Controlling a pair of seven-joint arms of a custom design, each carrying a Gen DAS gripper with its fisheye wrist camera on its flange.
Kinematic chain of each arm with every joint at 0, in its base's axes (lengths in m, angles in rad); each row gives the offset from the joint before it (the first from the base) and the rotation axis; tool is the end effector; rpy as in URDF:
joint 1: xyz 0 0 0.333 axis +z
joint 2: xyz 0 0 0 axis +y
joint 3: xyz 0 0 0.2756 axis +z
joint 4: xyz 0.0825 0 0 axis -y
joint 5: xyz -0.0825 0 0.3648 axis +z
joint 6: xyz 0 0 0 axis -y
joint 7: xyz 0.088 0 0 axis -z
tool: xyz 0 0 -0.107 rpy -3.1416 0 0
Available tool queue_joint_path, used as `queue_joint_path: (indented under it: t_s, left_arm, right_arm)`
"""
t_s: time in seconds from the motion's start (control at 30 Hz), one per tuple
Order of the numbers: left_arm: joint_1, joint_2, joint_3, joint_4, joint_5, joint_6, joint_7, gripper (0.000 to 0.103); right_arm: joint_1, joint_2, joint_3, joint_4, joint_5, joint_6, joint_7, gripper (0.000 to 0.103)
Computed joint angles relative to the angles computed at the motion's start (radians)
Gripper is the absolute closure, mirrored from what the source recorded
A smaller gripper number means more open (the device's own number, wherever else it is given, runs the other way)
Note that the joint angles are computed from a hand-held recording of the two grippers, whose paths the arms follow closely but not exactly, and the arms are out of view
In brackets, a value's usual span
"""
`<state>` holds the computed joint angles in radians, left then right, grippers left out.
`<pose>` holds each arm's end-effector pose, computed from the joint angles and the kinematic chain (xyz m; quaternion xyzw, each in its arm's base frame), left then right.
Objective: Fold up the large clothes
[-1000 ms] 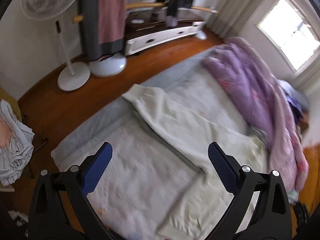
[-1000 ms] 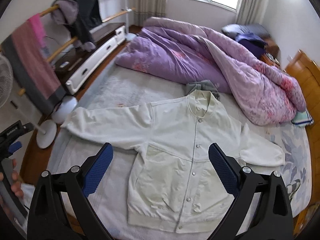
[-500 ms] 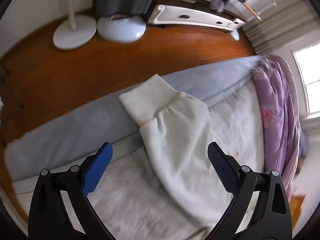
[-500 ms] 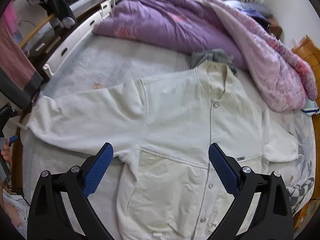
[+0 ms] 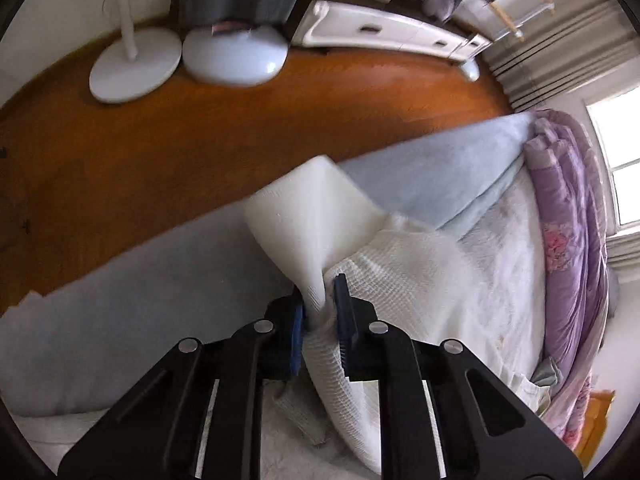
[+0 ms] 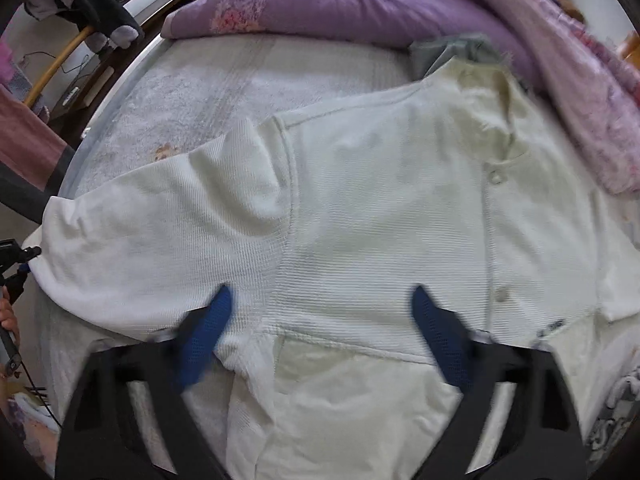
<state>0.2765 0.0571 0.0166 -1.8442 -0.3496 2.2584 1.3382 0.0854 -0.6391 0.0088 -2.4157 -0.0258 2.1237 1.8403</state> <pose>0.5678 0.1616 0.4951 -0.8821 0.4103 -0.2301 0.0236 0.3933 0.0364 0.5390 -0.6361 0.7519 -0.1101 0.1338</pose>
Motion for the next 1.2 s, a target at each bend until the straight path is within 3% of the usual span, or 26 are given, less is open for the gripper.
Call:
queue_joint_path:
  t_s: [0.03,0.07,0.1,0.2,0.27,0.43,0.53,0.6,0.77,0.87,0.93,1.0,1.2]
  left_arm:
    - [-0.005,-0.026,-0.002,-0.013,0.024,0.016,-0.007,0.09]
    - [-0.01,-0.054,-0.004,-0.026,0.031,0.034,-0.01,0.09]
    - [-0.014,-0.08,-0.005,-0.039,0.031,0.051,-0.004,0.09]
    - [-0.038,-0.161,-0.012,-0.067,0.071,0.1,0.003,0.09]
    - [-0.057,-0.204,-0.018,-0.078,0.101,0.129,0.002,0.09]
    - [-0.143,-0.291,-0.047,-0.067,0.099,0.195,0.019,0.09]
    - [-0.213,-0.302,-0.076,-0.031,0.075,0.205,0.016,0.091]
    - [-0.258,-0.296,-0.104,-0.007,0.073,0.205,-0.008,0.092]
    - [-0.377,-0.225,-0.211,0.059,0.143,0.233,-0.122,0.093]
    - [-0.465,-0.107,-0.292,0.151,0.267,0.248,-0.248,0.093]
    - [-0.531,-0.017,-0.323,0.239,0.365,0.215,-0.322,0.093]
    - [-0.602,0.07,-0.335,0.315,0.425,0.21,-0.387,0.094]
    - [-0.835,0.375,-0.328,0.656,0.521,0.048,-0.483,0.095]
  right_arm:
    - [0.012,0.018,-0.029,-0.007,0.038,0.005,-0.021,0.046]
    - [0.019,0.035,-0.043,-0.008,0.061,0.004,-0.041,0.065]
    - [0.017,0.048,-0.044,-0.011,0.065,0.004,-0.054,0.073]
    - [0.023,0.071,-0.074,-0.03,0.126,0.028,-0.099,0.089]
    - [0.04,0.084,-0.109,-0.051,0.208,0.062,-0.157,0.093]
    - [0.028,0.15,-0.135,-0.053,0.313,0.055,-0.246,0.097]
    - [0.0,0.106,-0.147,-0.049,0.336,0.023,-0.302,0.097]
    - [-0.032,0.044,-0.163,-0.071,0.334,0.005,-0.33,0.095]
    - [-0.189,-0.11,-0.254,-0.072,0.245,-0.076,-0.429,0.094]
    - [-0.297,-0.13,-0.329,-0.02,0.182,-0.118,-0.509,0.093]
    - [-0.363,-0.108,-0.374,0.034,0.147,-0.137,-0.561,0.093]
    - [-0.416,-0.077,-0.397,0.077,0.129,-0.128,-0.59,0.093]
    - [-0.563,0.112,-0.504,0.261,0.113,-0.085,-0.682,0.091]
